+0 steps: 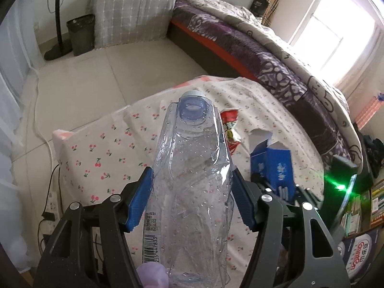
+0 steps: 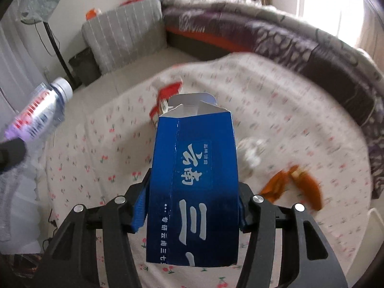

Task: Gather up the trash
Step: 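Carry the bottle and blue carton over the white bin and open both tools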

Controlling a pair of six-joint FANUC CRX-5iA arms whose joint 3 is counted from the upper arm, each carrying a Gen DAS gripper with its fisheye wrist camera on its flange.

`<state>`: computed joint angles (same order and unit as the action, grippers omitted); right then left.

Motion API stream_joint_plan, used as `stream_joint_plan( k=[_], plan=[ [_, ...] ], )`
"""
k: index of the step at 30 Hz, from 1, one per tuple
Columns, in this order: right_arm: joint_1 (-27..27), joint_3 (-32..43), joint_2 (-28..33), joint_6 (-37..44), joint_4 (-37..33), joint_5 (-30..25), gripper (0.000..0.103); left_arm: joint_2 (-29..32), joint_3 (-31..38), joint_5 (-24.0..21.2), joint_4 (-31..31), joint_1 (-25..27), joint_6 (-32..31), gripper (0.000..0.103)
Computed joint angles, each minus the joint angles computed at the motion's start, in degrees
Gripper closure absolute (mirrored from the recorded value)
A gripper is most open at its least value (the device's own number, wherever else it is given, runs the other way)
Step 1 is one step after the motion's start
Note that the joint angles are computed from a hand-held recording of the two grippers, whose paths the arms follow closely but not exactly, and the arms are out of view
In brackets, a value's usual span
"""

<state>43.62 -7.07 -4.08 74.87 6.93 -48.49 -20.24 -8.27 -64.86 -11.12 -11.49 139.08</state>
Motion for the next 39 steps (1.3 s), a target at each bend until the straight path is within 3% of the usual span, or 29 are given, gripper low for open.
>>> stream_joint_plan(
  k=[18, 34, 39],
  plan=[
    [-8.1, -6.2, -11.7, -6.0, 8.4, 3.5, 0.048, 9.7, 9.4, 3.7, -3.7, -10.6, 2.0, 0.042],
    [-24.7, -6.5, -14.6, -3.2, 5.0, 1.6, 0.048, 21.2, 18.1, 4.6, -4.4, -18.8, -1.9, 0.042],
    [-31.3, -4.2, -14.0, -0.9, 0.4, -0.6, 0.048, 24.2, 21.2, 4.0, -4.5, -20.9, -2.8, 0.042]
  ],
)
